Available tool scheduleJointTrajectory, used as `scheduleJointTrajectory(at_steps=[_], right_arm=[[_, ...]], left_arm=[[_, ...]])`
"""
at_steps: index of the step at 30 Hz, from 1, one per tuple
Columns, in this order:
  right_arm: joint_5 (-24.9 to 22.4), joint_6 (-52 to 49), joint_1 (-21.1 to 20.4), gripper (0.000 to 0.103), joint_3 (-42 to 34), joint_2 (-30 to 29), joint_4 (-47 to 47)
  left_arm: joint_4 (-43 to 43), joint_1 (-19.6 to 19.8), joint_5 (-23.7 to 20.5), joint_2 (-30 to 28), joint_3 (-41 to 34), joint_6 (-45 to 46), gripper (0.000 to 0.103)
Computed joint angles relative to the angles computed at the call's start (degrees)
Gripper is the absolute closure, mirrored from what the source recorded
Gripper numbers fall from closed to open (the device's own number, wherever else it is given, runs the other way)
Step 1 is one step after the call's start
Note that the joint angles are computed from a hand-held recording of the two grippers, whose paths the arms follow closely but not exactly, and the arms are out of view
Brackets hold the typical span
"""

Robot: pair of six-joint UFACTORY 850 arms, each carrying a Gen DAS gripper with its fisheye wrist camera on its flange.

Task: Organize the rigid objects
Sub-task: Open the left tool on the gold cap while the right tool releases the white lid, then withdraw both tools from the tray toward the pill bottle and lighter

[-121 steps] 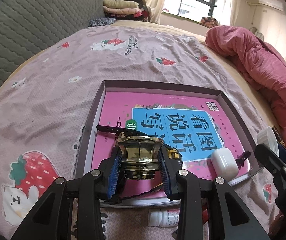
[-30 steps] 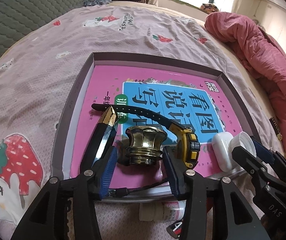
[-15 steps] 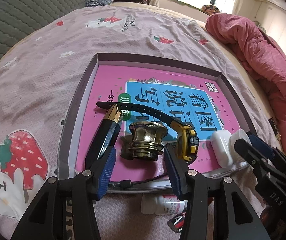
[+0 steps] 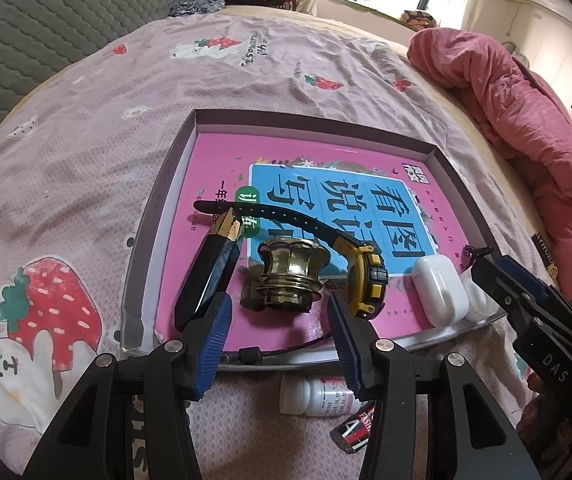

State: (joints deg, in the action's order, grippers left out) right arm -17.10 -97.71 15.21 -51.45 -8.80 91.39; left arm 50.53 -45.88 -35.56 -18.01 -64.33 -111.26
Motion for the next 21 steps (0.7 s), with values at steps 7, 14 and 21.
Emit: scheduleJointTrajectory(at_steps=[7,14,21], right_arm=[[-1.83,-1.53,-0.55,0.047,0.26,0.45,2.04],[-3.41,-2.43,-1.02,0.047,0.38,0.92,3.4],[-4.49,-3.84,-1.17,0.047,0.63,1.43,4.35]], left_arm=[[0.06,-0.38,-0.24,0.28,-0.19,-0.02,0.051],[-0.07,-0.91,-0.67,0.13,-0.98,0.55,0.045],[-0.46,-1.32,-1.06,0.3,-1.22,0.6,0.044]])
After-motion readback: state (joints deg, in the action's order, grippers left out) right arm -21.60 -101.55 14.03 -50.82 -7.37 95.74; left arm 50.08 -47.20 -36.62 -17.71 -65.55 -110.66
